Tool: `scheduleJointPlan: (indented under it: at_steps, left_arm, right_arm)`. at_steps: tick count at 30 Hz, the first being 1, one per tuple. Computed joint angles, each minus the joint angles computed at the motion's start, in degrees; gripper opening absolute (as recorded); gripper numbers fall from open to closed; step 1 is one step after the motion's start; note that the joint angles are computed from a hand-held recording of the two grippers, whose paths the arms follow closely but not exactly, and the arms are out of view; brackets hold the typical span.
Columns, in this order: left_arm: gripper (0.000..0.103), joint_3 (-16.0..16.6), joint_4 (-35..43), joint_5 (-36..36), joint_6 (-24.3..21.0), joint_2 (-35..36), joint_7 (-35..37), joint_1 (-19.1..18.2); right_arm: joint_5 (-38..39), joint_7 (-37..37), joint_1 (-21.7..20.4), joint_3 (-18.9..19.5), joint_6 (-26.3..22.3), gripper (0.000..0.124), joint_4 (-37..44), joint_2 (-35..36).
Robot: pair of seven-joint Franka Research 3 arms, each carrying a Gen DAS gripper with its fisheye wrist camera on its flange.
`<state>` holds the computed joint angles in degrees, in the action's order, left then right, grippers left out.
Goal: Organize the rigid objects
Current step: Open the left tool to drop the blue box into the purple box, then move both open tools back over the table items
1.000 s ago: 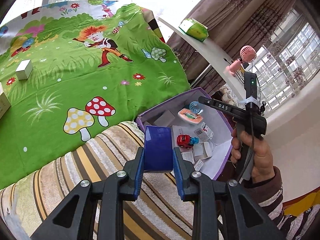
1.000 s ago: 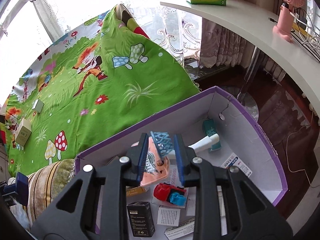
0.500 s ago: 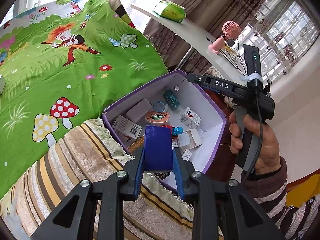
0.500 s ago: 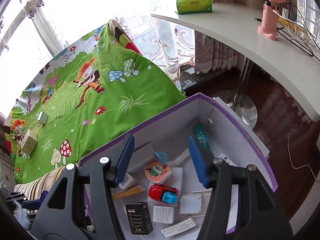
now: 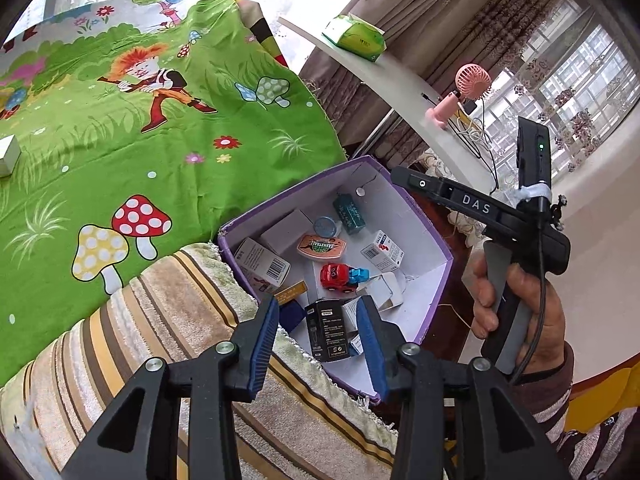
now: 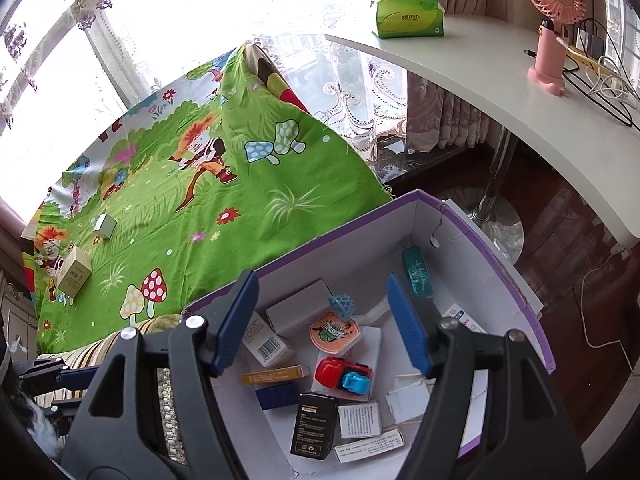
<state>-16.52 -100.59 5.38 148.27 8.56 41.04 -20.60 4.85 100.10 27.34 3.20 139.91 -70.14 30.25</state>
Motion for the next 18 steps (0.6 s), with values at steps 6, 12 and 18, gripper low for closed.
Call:
scheduleJointPlan:
  at_steps: [6, 12, 18]
  left_arm:
    - [0.044, 1.3, -6.2, 2.2, 1.6, -5.0, -5.5, 0.9]
    - [0.055, 2.1, -12.9, 7.0, 1.2, -11.5, -12.7, 3.0]
    - [0.069, 2.1, -17.5, 13.4, -3.2, -17.6, -20.3, 6.2]
  right_arm:
    - [0.1, -1.8, 0.9, 0.9, -1.6, 0.070, 2.4, 1.1]
    - [-0.7, -2.6, 3.2, 1.0, -5.4, 0.070, 7.9, 4.0]
    - [-1.7, -5.0, 6.1, 1.4, -9.6, 0.070, 17.5, 9.2]
